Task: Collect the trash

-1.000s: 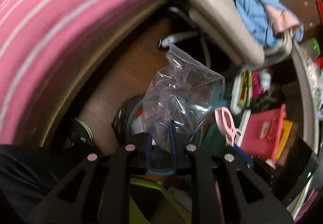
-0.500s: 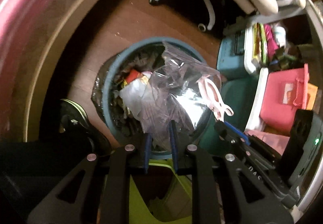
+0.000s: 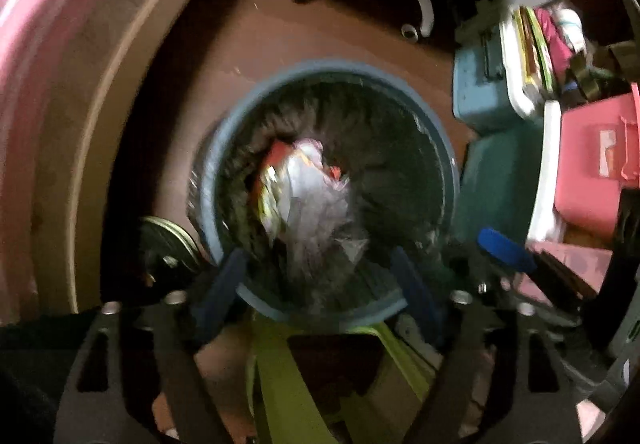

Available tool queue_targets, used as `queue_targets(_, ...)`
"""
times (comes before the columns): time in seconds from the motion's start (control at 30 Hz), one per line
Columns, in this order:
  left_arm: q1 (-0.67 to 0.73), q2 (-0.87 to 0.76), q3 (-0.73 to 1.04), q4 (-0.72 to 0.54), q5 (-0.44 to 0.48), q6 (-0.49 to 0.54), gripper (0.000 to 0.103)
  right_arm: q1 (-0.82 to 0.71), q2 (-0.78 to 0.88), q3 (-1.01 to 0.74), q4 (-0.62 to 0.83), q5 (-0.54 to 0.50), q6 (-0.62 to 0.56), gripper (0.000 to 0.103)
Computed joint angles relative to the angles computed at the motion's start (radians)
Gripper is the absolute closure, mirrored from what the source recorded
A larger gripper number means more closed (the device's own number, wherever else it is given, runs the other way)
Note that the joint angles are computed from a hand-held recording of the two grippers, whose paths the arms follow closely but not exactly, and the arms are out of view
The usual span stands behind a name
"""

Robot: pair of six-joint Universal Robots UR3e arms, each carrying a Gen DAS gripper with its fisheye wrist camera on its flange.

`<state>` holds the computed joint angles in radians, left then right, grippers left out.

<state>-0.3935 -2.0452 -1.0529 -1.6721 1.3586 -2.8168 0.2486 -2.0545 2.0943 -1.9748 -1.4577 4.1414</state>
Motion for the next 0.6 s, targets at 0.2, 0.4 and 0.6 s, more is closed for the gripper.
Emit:
queue_targets(0.2, 0.028, 0.041, -0.005, 0.042, -0.001, -0.046, 0.016, 0.070, 0.069, -0.099, -0.004, -0.086, 0.018, 0.024)
queue_targets(0.4, 0.098, 0.114, 0.011, 0.045, -0.036, -0.072, 0.014, 0.137, 0.156, -0.251, -0.031, -0.169, 0.002, 0.021)
queue_targets(0.6, 0.170, 0.176, 0.099, 0.016, -0.030, -0.057, 0.014, 0.209, 0.270, -0.481, -0.002, -0.250, -0.011, 0.020)
